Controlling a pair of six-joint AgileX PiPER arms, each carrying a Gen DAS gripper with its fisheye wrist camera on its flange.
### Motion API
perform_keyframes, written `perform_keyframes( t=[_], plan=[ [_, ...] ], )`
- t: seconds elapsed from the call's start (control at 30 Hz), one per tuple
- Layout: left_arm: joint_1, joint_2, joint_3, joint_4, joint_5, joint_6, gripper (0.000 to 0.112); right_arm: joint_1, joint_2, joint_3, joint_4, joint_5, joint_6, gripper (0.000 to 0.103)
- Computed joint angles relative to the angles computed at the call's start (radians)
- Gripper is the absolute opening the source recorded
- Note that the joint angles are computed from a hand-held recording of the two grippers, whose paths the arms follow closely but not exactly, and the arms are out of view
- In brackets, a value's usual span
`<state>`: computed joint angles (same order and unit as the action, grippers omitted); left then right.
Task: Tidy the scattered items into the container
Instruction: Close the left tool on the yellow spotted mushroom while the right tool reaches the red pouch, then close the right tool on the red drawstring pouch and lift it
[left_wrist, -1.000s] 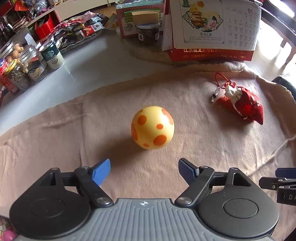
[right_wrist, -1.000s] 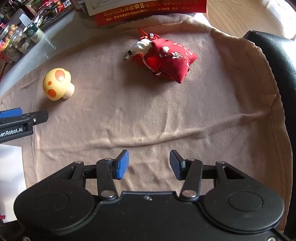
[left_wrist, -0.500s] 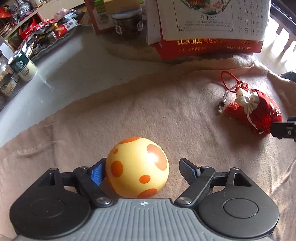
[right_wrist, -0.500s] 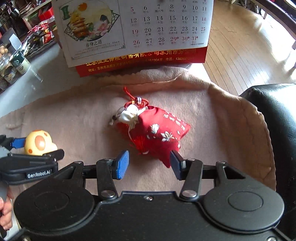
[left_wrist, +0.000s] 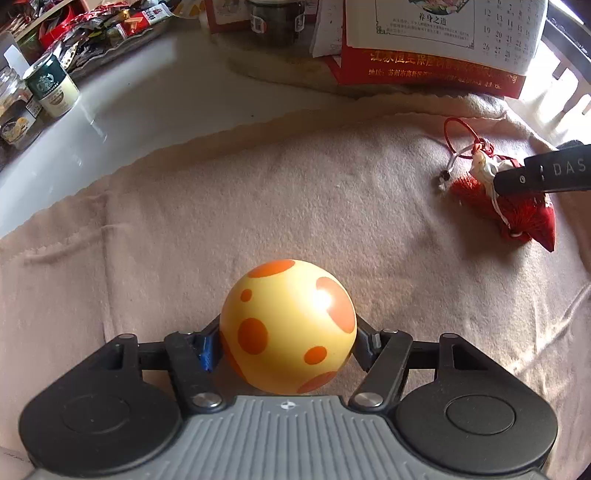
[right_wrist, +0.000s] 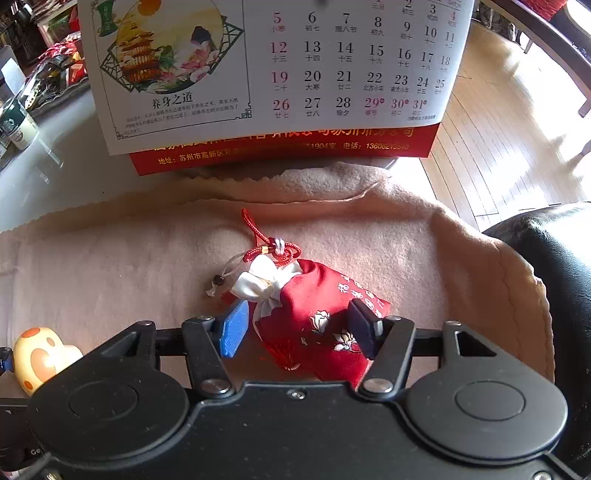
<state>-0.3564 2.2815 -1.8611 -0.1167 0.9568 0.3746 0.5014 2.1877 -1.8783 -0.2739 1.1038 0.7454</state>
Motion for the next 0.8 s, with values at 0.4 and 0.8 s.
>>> perform_keyframes(
  t=[0.4,0.8],
  plan=[
    [0.001,-0.085,0.149,-0.021,-0.012,0.024,0.067,-0.005,0.086,-0.08,-0.027,0.073,-0.017,0.076],
    [-0.011,-0.155,0.27,0.019,-0.054,-0.002,0.067,0.085,0.011,0.075,-0.037,0.102,-0.014,0.073]
  ],
)
